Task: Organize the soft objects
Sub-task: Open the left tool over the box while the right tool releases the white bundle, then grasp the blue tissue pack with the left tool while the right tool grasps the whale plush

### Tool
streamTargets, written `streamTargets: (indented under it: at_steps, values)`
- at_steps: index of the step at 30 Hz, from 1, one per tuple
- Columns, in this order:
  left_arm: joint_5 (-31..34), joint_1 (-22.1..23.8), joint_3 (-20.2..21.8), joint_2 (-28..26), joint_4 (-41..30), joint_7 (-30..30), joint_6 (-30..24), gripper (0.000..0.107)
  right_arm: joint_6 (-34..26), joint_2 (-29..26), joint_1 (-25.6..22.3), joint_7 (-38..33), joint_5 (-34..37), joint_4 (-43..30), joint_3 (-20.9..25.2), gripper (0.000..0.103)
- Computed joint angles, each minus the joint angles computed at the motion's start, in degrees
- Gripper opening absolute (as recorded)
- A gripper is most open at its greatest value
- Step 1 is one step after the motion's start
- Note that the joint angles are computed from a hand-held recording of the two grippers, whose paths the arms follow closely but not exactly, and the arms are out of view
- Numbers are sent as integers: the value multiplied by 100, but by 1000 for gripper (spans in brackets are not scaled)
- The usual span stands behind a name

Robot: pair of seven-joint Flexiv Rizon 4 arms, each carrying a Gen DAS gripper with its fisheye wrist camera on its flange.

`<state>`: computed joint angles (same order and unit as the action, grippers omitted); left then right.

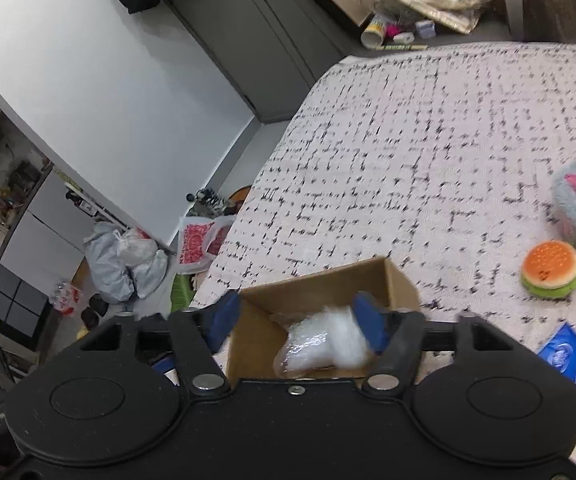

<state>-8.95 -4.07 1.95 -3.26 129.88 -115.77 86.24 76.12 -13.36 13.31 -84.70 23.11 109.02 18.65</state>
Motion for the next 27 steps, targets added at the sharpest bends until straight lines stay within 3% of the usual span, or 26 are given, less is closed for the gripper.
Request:
streamTargets:
  at_steps: [1, 6, 9, 15, 19, 25, 27]
  values:
    - [169, -27, 44, 31, -26, -164, -32, 79, 128, 72, 42, 63, -96, 112, -63, 83]
    - [597, -67, 25, 163, -122, -509, -279, 89, 267, 367, -54, 69, -136, 389, -128, 91]
    - [875, -88, -6, 242, -114, -698, -200, 98, 455, 565, -18, 151, -327, 657, -270, 102]
    - [1347, -106, -119, 439, -113, -1258, -70, 102, 663, 914, -27, 314, -676, 1094, -479, 103]
    - [2231, 16, -270, 614, -283, -2042, -310, 103, 661, 1118, -87, 130, -353, 1217, -535, 103]
    - [3156, 121, -578, 873, -457, -2740, -664, 103, 522, 1468, -39, -292, -90, 1381, -737, 103]
    - [3221, 77, -631, 928, -485, -2708, -758, 103, 432, 1598, -10, -421, -40, 1440, -820, 103]
